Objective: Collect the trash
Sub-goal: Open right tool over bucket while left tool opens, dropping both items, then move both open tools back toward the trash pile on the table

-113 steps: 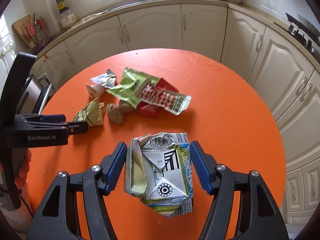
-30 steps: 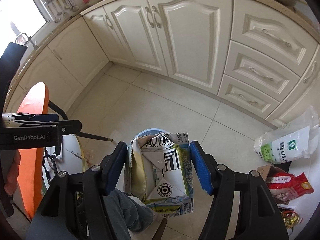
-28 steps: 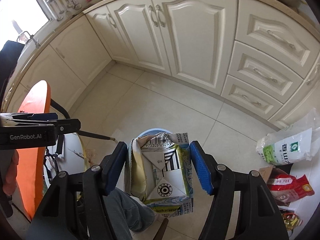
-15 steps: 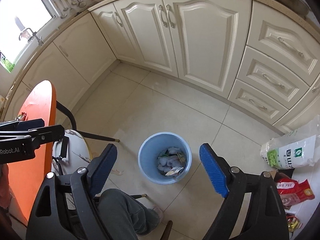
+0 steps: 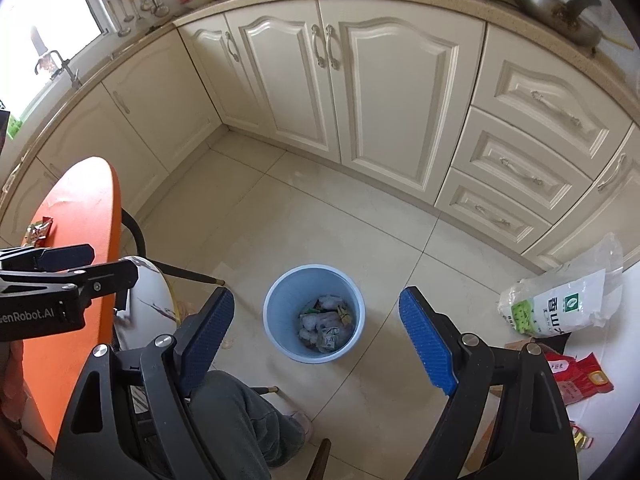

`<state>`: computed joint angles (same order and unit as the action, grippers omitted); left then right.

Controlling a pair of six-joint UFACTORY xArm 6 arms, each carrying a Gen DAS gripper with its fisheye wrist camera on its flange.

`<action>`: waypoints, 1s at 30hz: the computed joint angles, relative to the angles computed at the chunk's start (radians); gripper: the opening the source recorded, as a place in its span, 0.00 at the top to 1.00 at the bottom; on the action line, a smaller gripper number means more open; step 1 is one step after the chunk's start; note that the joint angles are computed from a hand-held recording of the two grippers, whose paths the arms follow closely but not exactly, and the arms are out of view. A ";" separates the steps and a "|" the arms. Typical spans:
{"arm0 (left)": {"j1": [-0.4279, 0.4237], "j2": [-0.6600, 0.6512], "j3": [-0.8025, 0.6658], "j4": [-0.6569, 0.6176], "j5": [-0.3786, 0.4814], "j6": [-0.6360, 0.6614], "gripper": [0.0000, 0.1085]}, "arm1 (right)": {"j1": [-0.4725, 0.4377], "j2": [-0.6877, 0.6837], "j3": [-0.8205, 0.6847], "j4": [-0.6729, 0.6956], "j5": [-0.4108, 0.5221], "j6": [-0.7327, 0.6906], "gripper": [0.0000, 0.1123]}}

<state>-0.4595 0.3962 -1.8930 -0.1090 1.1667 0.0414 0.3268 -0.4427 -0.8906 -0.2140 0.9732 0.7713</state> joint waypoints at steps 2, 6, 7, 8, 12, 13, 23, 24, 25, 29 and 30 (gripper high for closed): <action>0.019 -0.063 0.075 -0.014 -0.028 0.020 0.37 | 0.028 0.005 -0.026 -0.022 0.015 0.023 0.23; 0.069 -0.176 0.204 -0.041 -0.069 0.052 0.37 | 0.094 0.041 -0.092 -0.061 0.042 0.058 0.23; 0.086 -0.205 0.238 -0.047 -0.079 0.061 0.37 | 0.111 0.052 -0.107 -0.067 0.047 0.064 0.23; 0.100 -0.232 0.267 -0.052 -0.086 0.068 0.37 | 0.137 0.074 -0.136 -0.078 0.054 0.074 0.23; 0.187 -0.337 0.373 -0.087 -0.101 0.106 0.37 | 0.209 0.151 -0.226 -0.101 0.066 0.093 0.23; 0.210 -0.359 0.394 -0.096 -0.102 0.115 0.37 | 0.223 0.173 -0.249 -0.103 0.067 0.093 0.23; 0.547 -0.531 0.554 -0.173 -0.073 0.251 0.37 | 0.385 0.518 -0.632 -0.101 0.091 0.050 0.23; 0.579 -0.534 0.553 -0.175 -0.065 0.258 0.37 | 0.397 0.569 -0.692 -0.091 0.093 0.032 0.23; 0.606 -0.533 0.548 -0.179 -0.057 0.266 0.37 | 0.407 0.608 -0.739 -0.082 0.097 0.017 0.22; 0.741 -0.506 0.510 -0.197 -0.034 0.288 0.37 | 0.431 0.828 -1.016 -0.022 0.145 -0.076 0.22; 0.760 -0.497 0.495 -0.199 -0.025 0.286 0.37 | 0.434 0.873 -1.076 -0.010 0.159 -0.095 0.22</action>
<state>0.3006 -0.1005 -1.3977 -0.3079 1.1414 0.3273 0.7607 0.4301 -1.9663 -0.2238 1.1323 0.6762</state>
